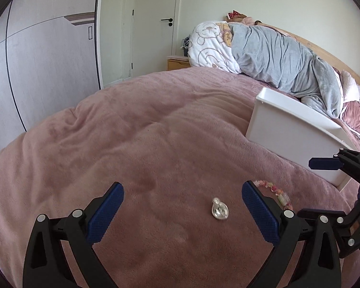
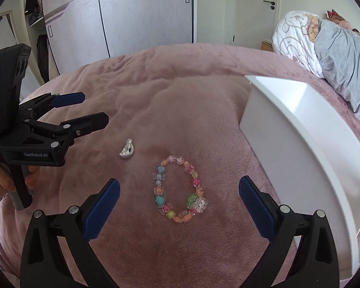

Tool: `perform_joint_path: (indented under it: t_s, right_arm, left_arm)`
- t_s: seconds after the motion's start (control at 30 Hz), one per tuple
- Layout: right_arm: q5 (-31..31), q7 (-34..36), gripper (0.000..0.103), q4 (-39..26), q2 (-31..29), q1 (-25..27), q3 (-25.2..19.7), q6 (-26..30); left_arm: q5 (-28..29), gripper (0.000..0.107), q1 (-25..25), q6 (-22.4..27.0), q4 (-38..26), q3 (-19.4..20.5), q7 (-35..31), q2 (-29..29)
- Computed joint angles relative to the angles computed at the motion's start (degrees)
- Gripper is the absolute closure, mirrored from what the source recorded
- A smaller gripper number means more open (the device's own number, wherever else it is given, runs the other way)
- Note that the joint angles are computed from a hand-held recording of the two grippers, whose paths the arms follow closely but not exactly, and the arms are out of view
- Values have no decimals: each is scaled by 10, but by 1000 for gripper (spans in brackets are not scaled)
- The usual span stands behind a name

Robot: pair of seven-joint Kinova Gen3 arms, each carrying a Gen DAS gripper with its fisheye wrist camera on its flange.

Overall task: Organize jewelry
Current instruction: 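Grasp the silver teardrop pendant with the left tool while the right tool grasps the multicolored bead bracelet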

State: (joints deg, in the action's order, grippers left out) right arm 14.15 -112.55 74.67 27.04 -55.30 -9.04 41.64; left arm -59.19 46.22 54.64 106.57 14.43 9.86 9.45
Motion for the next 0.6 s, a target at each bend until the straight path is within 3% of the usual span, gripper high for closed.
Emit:
perform_joint_path:
  t_s: [0.33,0.37,0.43,0.5,0.6]
  right_arm:
    - [-9,7,7,-5,32,0,1,6]
    - [-10,9,9,-7,35,-1,1,9]
    - [-13,10,10,-11,42,-2,2,13]
    - [-23,17,14,-8,46,5,-3,7]
    - [-29,20,15,-4,48,6,-3,-1]
  left_arm:
    - [26,9,18,-5,-26,-14,-65,42]
    - [25,11,24,5,-32,-17,-66,49]
    - [37,28,26,11,-42,-20,-84,59]
    - [57,37,23,8,-51,-24,-109,70]
    - [70,40,29,10,-61,-35,-127,83]
